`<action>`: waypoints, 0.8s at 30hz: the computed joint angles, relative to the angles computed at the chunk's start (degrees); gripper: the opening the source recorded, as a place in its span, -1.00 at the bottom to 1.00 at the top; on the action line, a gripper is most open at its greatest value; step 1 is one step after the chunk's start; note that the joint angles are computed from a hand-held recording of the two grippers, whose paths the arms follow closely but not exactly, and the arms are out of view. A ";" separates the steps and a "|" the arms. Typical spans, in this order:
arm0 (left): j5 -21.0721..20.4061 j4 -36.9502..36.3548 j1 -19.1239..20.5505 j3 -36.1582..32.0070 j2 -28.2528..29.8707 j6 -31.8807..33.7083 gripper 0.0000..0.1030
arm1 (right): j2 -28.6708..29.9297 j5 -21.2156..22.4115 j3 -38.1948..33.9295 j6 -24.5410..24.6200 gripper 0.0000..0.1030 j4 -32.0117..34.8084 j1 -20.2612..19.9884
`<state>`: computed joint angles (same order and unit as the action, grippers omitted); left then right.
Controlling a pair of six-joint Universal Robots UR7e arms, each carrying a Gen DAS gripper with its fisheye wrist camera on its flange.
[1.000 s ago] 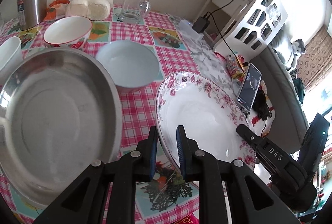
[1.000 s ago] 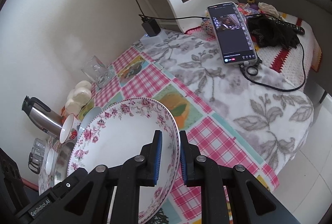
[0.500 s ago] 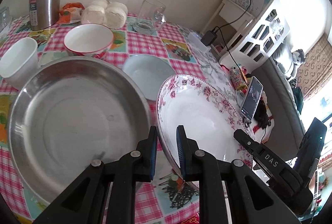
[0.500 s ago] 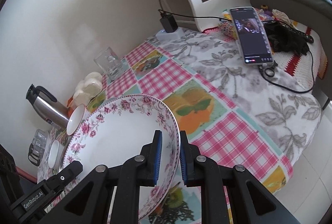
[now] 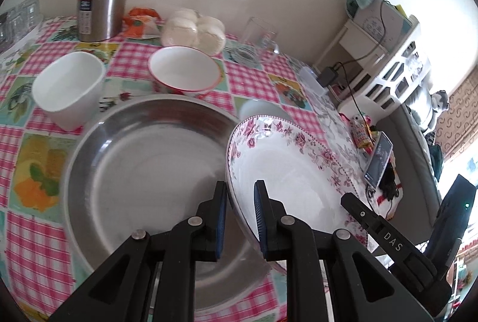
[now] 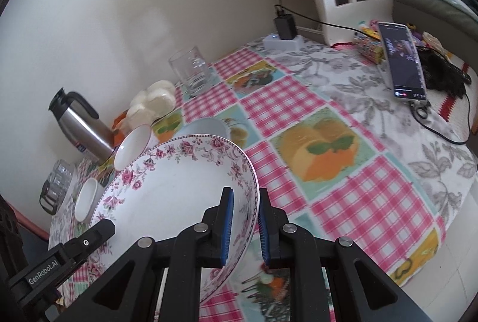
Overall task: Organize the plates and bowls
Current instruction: 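Lower the floral plate into the steel basin with both grippers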
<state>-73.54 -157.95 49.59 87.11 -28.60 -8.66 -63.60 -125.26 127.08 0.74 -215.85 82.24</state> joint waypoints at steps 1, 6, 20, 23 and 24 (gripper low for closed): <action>0.28 -0.04 0.30 0.11 -0.24 0.09 -0.63 | 0.37 -0.22 -0.26 -0.14 -0.67 0.21 0.26; 0.77 0.05 1.85 0.42 -1.42 0.23 -0.64 | 3.07 -1.97 -2.55 -0.84 -0.67 1.93 2.12; 2.61 1.75 5.57 0.23 -3.27 -1.29 -0.64 | 8.34 -3.85 -7.87 0.55 -0.66 9.95 4.70; 2.59 2.41 6.24 0.06 -3.37 -2.01 -0.64 | 9.05 -3.94 -8.59 0.95 -0.66 10.66 4.99; 2.75 2.47 6.33 0.08 -3.38 -2.10 -0.64 | 9.18 -3.80 -8.85 1.52 -0.66 11.76 4.90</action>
<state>-70.79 -155.48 55.92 87.19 -31.98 -10.76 -54.42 -129.06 118.23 2.26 -204.09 87.14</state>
